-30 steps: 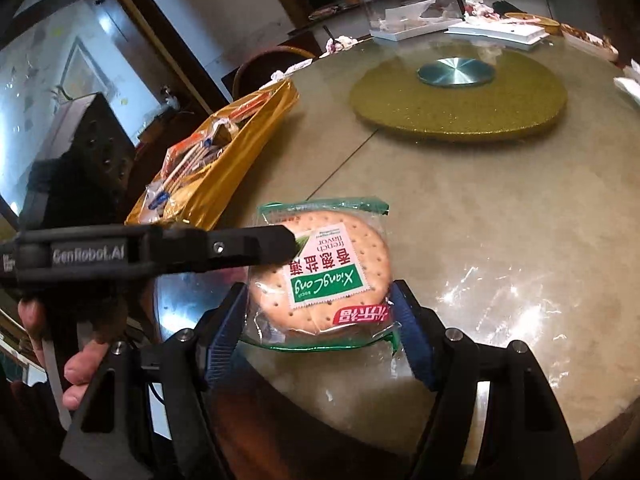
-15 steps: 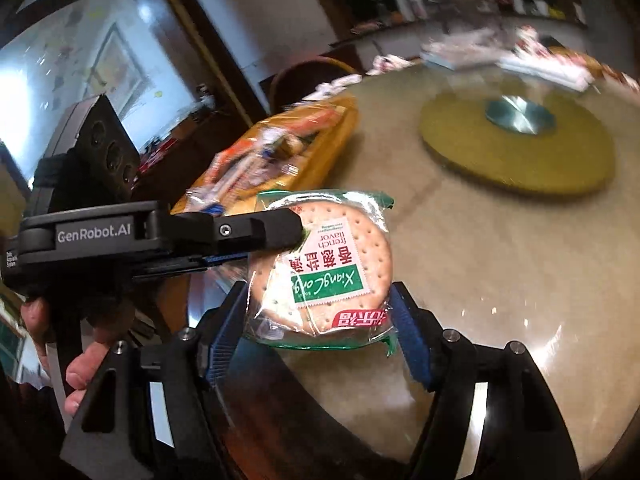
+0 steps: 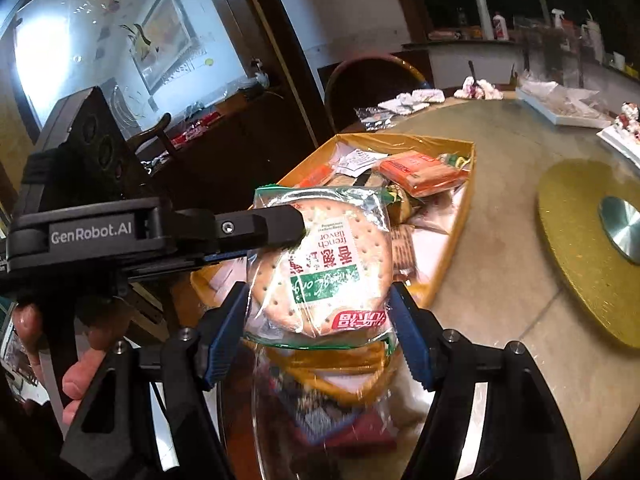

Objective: Organize snacks
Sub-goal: 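Carry the round biscuit pack into the box and release it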

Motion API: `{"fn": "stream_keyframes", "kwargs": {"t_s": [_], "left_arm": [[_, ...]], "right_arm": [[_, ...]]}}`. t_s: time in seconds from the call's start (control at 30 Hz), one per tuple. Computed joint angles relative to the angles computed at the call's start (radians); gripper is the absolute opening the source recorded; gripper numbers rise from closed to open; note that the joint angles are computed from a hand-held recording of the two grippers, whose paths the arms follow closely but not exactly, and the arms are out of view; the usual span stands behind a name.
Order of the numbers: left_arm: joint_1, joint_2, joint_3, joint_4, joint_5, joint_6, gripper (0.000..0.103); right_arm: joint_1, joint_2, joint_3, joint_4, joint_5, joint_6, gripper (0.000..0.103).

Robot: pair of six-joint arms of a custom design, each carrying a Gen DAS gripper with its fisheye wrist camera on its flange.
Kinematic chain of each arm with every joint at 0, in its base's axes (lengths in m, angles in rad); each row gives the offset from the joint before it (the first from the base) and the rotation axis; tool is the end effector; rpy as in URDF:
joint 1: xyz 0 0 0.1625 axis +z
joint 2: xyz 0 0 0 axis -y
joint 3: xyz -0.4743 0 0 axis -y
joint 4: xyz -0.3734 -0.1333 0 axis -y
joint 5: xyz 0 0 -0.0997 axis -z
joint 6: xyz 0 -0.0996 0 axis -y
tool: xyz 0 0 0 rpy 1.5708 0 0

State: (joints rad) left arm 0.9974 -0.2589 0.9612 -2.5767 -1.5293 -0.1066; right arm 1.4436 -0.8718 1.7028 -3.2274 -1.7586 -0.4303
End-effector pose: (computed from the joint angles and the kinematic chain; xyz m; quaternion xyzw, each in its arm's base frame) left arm -0.3557 -0.8041 -0.0224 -0.2255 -0.9622 0.1494 0.0311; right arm 0.0254 -0.7054 0.2567 0.1005 -0.9072 0.3604 0.1925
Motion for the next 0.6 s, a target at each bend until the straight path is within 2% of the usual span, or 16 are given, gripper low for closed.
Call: {"fn": "stream_keyframes", "kwargs": {"t_s": [0.27, 0.37, 0.4, 0.47, 0.53, 0.57, 0.6], "left_arm": [[0.029, 0.063, -0.134, 0.088, 0.021, 0.038, 0.020], [0.023, 0.074, -0.143, 0.092, 0.091, 0.077, 0.025], [0.018, 0.068, -0.126, 0.074, 0.125, 0.085, 0.029], [0.018, 0.045, -0.075, 0.023, 0.130, 0.091, 0.041], [0.015, 0.011, 0.002, -0.064, 0.125, 0.111, 0.065], [0.007, -0.003, 0.042, -0.116, 0.154, 0.124, 0.070], [-0.009, -0.021, 0.100, -0.199, 0.218, 0.148, 0.077]], "right_arm": [[-0.006, 0.056, -0.100, 0.071, -0.031, 0.034, 0.072], [0.004, 0.081, -0.128, 0.065, -0.104, 0.071, 0.073], [0.006, 0.085, -0.130, 0.060, -0.121, 0.081, 0.074], [0.006, 0.082, -0.122, 0.039, -0.125, 0.096, 0.075], [0.011, 0.077, -0.101, -0.007, -0.145, 0.110, 0.077], [0.015, 0.074, -0.091, -0.023, -0.156, 0.118, 0.077], [0.019, 0.066, -0.075, -0.038, -0.165, 0.132, 0.078]]}}
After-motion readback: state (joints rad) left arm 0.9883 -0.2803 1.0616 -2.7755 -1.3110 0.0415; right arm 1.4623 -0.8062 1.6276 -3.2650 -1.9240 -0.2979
